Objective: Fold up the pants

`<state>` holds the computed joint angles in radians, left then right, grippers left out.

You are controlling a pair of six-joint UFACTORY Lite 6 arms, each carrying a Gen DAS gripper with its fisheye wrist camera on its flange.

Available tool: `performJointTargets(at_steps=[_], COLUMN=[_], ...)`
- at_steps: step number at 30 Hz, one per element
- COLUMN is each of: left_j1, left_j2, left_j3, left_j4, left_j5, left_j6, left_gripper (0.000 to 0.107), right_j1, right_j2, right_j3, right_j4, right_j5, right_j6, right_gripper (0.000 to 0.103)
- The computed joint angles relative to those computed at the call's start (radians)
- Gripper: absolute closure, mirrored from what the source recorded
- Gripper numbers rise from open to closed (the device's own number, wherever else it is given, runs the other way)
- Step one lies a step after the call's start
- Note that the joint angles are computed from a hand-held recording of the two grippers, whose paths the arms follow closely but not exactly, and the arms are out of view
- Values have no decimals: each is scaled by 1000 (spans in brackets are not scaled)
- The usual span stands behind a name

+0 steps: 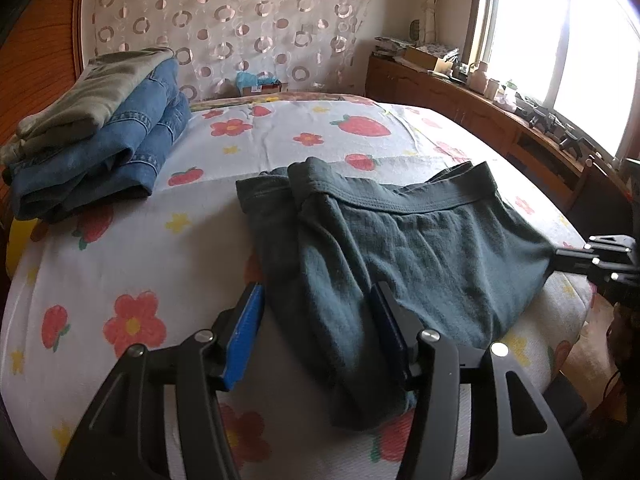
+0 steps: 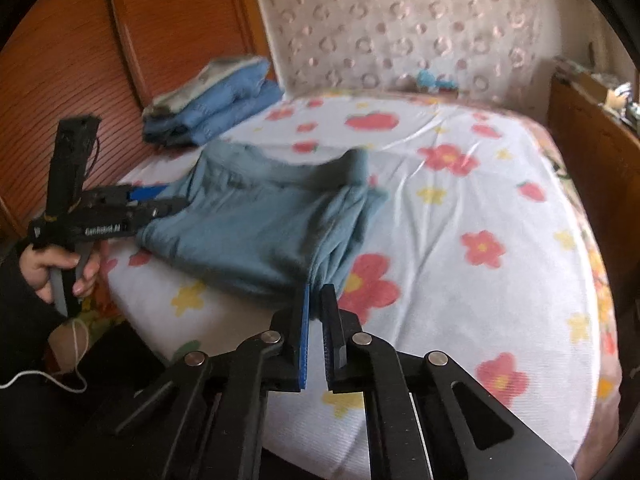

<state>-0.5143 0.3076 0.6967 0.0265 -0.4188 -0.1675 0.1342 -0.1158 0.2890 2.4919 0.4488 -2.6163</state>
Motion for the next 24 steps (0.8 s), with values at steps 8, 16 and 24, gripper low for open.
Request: performJointTargets(at_steps=[8,16,24], left_j1=[-3,16,22], left_j2=[0,-96,-243], left_j3=[-6,-57,-198], left_j4=[-11,67,84], left_j5=[-12,54,39], left_j6=[6,-106,-106], left_gripper=[52,52,52], right_j1=[-9,23,100], right_j2=[20,14,247], right_j3=[13,75,329], right_j4=[-40,9,210], right_j5=[-20,-77,-176], right_j6=[30,12,-126], right_gripper=[100,74,48])
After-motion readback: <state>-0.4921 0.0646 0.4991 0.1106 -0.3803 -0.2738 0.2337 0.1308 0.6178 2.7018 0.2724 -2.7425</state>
